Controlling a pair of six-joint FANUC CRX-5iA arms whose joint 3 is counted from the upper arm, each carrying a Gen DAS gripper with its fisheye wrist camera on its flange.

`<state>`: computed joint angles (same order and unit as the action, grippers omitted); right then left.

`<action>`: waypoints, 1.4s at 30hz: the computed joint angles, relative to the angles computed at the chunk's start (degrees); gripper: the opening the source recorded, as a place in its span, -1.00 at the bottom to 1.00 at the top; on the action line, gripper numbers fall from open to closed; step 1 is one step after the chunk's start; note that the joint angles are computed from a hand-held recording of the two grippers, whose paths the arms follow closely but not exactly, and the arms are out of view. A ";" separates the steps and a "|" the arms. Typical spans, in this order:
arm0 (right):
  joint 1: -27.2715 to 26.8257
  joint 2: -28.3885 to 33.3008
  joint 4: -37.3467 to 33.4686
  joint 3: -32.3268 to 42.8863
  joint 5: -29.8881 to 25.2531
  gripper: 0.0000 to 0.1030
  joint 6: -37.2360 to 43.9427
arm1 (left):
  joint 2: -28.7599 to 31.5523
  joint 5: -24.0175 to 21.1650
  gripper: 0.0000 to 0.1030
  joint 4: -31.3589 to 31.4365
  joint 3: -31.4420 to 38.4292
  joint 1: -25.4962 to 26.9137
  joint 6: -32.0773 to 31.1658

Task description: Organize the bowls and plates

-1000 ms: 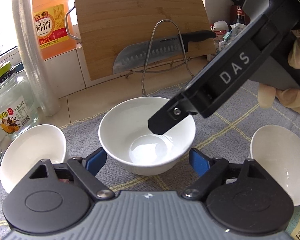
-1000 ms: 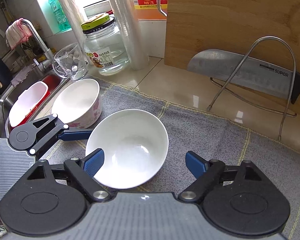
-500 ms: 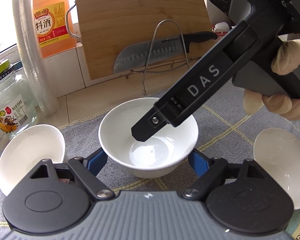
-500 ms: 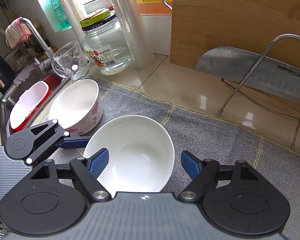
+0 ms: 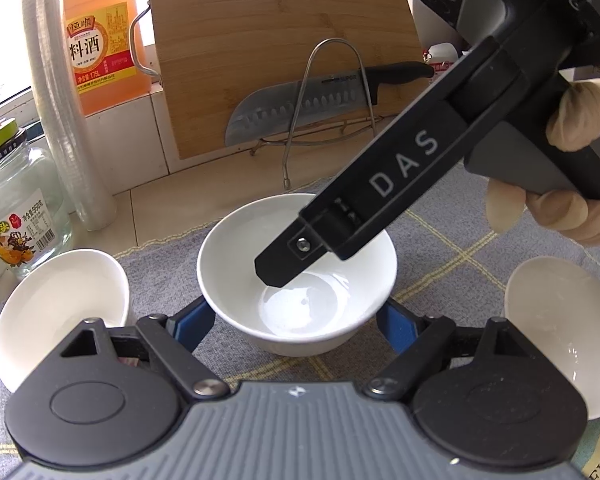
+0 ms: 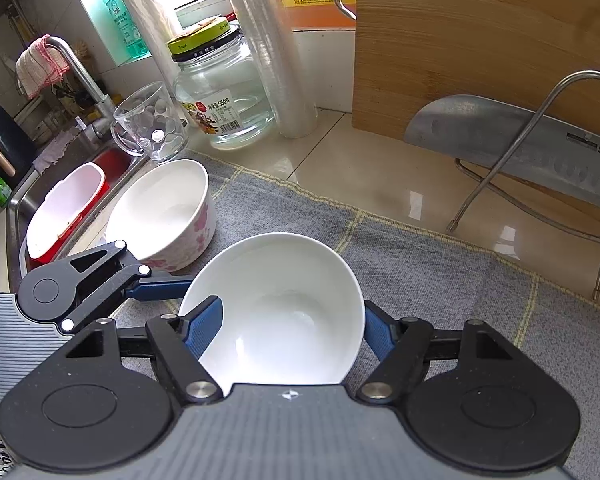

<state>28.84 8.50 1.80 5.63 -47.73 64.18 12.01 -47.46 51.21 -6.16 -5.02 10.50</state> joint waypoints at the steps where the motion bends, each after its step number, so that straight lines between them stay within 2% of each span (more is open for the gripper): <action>1: 0.05 -0.09 0.12 -0.12 0.10 0.54 -0.33 | 0.00 -0.19 0.69 -0.13 0.07 0.02 0.18; 19: 2.10 -5.43 2.51 -4.33 1.63 0.54 -6.88 | -3.48 -5.52 0.69 -2.48 0.84 1.01 1.94; 42: 11.04 -19.52 20.10 -20.66 3.97 0.54 -28.72 | -11.44 -10.56 0.69 -1.25 -4.70 0.88 -1.25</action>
<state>39.88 -11.02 21.90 -15.03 -43.76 35.46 0.57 -58.02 49.96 -10.86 -4.15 9.25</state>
